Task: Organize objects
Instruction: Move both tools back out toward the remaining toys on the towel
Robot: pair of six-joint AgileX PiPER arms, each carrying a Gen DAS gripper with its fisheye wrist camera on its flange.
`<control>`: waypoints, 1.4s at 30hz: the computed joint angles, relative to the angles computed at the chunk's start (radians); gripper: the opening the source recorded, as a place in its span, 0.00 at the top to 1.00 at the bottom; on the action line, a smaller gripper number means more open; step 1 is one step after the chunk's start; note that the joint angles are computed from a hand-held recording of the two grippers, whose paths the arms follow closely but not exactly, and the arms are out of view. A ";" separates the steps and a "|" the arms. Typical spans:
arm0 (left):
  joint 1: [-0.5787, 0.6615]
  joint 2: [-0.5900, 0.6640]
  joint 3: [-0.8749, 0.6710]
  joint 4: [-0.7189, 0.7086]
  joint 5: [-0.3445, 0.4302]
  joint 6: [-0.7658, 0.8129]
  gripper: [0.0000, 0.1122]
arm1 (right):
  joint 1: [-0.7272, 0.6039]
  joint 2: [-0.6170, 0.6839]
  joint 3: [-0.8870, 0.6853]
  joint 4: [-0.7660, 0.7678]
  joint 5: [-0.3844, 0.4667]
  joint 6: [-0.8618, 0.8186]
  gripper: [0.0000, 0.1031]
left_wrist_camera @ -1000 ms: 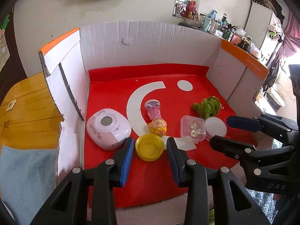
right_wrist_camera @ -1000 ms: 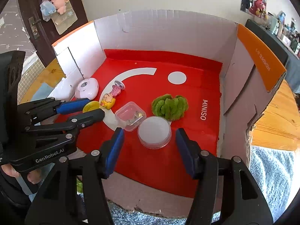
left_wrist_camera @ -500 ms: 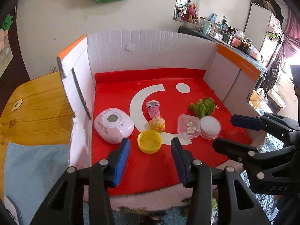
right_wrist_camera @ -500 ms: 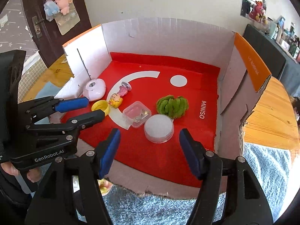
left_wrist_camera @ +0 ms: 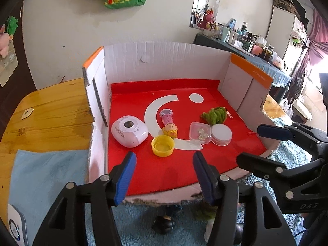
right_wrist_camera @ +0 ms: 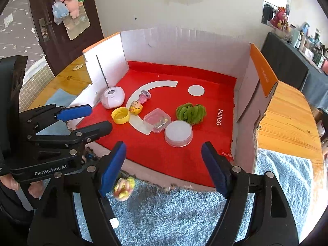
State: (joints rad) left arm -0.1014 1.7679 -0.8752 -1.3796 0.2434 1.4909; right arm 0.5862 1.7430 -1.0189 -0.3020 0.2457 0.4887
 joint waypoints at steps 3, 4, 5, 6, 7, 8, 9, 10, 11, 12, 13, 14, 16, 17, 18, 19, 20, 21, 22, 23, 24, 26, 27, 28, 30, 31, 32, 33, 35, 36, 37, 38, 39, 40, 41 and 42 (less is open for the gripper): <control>0.007 -0.020 0.022 -0.032 0.002 0.031 0.43 | 0.012 -0.018 0.019 -0.047 -0.003 0.054 0.26; 0.010 -0.026 0.029 -0.037 0.005 0.038 0.43 | 0.016 -0.024 0.025 -0.065 -0.004 0.073 0.26; 0.013 -0.034 0.038 -0.044 0.005 0.046 0.43 | 0.022 -0.030 0.031 -0.086 -0.004 0.097 0.26; 0.014 -0.039 0.044 -0.052 0.005 0.053 0.42 | 0.027 -0.036 0.038 -0.108 -0.004 0.121 0.26; 0.017 -0.045 0.051 -0.061 0.005 0.062 0.41 | 0.032 -0.042 0.043 -0.127 -0.005 0.141 0.26; 0.020 -0.052 0.059 -0.074 0.005 0.076 0.40 | 0.036 -0.047 0.048 -0.142 -0.004 0.158 0.25; 0.022 -0.056 0.065 -0.083 0.006 0.085 0.40 | 0.041 -0.053 0.053 -0.160 -0.003 0.177 0.23; 0.025 -0.063 0.072 -0.091 0.007 0.093 0.40 | 0.047 -0.059 0.059 -0.187 -0.002 0.205 0.22; 0.028 -0.070 0.080 -0.095 0.010 0.099 0.40 | 0.049 -0.065 0.063 -0.203 -0.001 0.222 0.20; 0.030 -0.076 0.086 -0.101 0.012 0.105 0.40 | 0.053 -0.070 0.068 -0.219 0.000 0.240 0.20; 0.032 -0.082 0.092 -0.105 0.014 0.110 0.40 | 0.057 -0.074 0.072 -0.232 0.000 0.256 0.20; 0.034 -0.089 0.099 -0.111 0.014 0.117 0.40 | 0.060 -0.079 0.077 -0.245 0.000 0.269 0.20; 0.034 -0.089 0.100 -0.114 0.014 0.120 0.39 | 0.066 -0.088 0.085 -0.267 0.001 0.293 0.20; 0.034 -0.094 0.105 -0.117 0.014 0.123 0.38 | 0.071 -0.092 0.090 -0.283 0.002 0.310 0.20; 0.035 -0.099 0.112 -0.130 0.013 0.136 0.36 | 0.073 -0.096 0.094 -0.292 0.002 0.320 0.20; 0.034 -0.108 0.122 -0.147 0.011 0.152 0.35 | 0.075 -0.098 0.096 -0.297 0.003 0.326 0.20; 0.035 -0.113 0.127 -0.151 0.011 0.155 0.35 | 0.078 -0.101 0.101 -0.310 0.003 0.341 0.20; 0.036 -0.118 0.132 -0.153 0.011 0.158 0.34 | 0.081 -0.104 0.106 -0.321 0.004 0.354 0.20; 0.036 -0.124 0.139 -0.164 0.011 0.170 0.33 | 0.085 -0.107 0.110 -0.334 0.005 0.370 0.20; 0.038 -0.130 0.146 -0.175 0.012 0.182 0.32 | 0.088 -0.109 0.115 -0.349 0.006 0.388 0.20; 0.038 -0.135 0.152 -0.186 0.010 0.193 0.29 | 0.091 -0.113 0.120 -0.364 0.008 0.405 0.19; 0.040 -0.146 0.164 -0.209 0.007 0.212 0.26 | 0.097 -0.120 0.130 -0.393 0.010 0.439 0.15; 0.041 -0.149 0.169 -0.212 0.008 0.214 0.26 | 0.100 -0.125 0.137 -0.405 0.009 0.453 0.14; 0.041 -0.148 0.170 -0.212 0.009 0.212 0.26 | 0.103 -0.128 0.141 -0.417 0.010 0.466 0.13; 0.043 -0.149 0.175 -0.204 0.011 0.205 0.25 | 0.107 -0.133 0.151 -0.428 0.009 0.481 0.13; 0.044 -0.150 0.178 -0.204 0.011 0.205 0.24 | 0.109 -0.135 0.155 -0.433 0.010 0.487 0.13; 0.045 -0.152 0.182 -0.208 0.009 0.209 0.24 | 0.112 -0.136 0.158 -0.440 0.010 0.496 0.13; 0.044 -0.154 0.186 -0.216 0.008 0.217 0.24 | 0.115 -0.137 0.162 -0.448 0.010 0.506 0.13; 0.042 -0.157 0.194 -0.226 0.006 0.229 0.23 | 0.119 -0.139 0.170 -0.454 0.010 0.517 0.13; 0.041 -0.159 0.197 -0.231 0.005 0.234 0.23 | 0.122 -0.140 0.173 -0.458 0.010 0.522 0.13; 0.041 -0.161 0.201 -0.235 0.004 0.238 0.23 | 0.124 -0.141 0.176 -0.462 0.010 0.526 0.13; 0.039 -0.162 0.204 -0.245 0.002 0.248 0.23 | 0.126 -0.142 0.181 -0.467 0.009 0.533 0.13; 0.039 -0.165 0.208 -0.248 0.002 0.251 0.23 | 0.128 -0.144 0.184 -0.473 0.008 0.540 0.13; 0.039 -0.167 0.212 -0.251 0.000 0.253 0.22 | 0.129 -0.146 0.188 -0.478 0.007 0.546 0.13; 0.038 -0.167 0.214 -0.259 0.000 0.260 0.22 | 0.130 -0.146 0.190 -0.481 0.007 0.550 0.13; 0.039 -0.168 0.217 -0.268 0.000 0.269 0.21 | 0.132 -0.147 0.193 -0.487 0.007 0.558 0.13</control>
State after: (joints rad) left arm -0.0628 1.6001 -0.6579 -1.6479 0.2434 1.7603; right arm 0.7178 1.5956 -0.8257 -0.7895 0.2527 1.0464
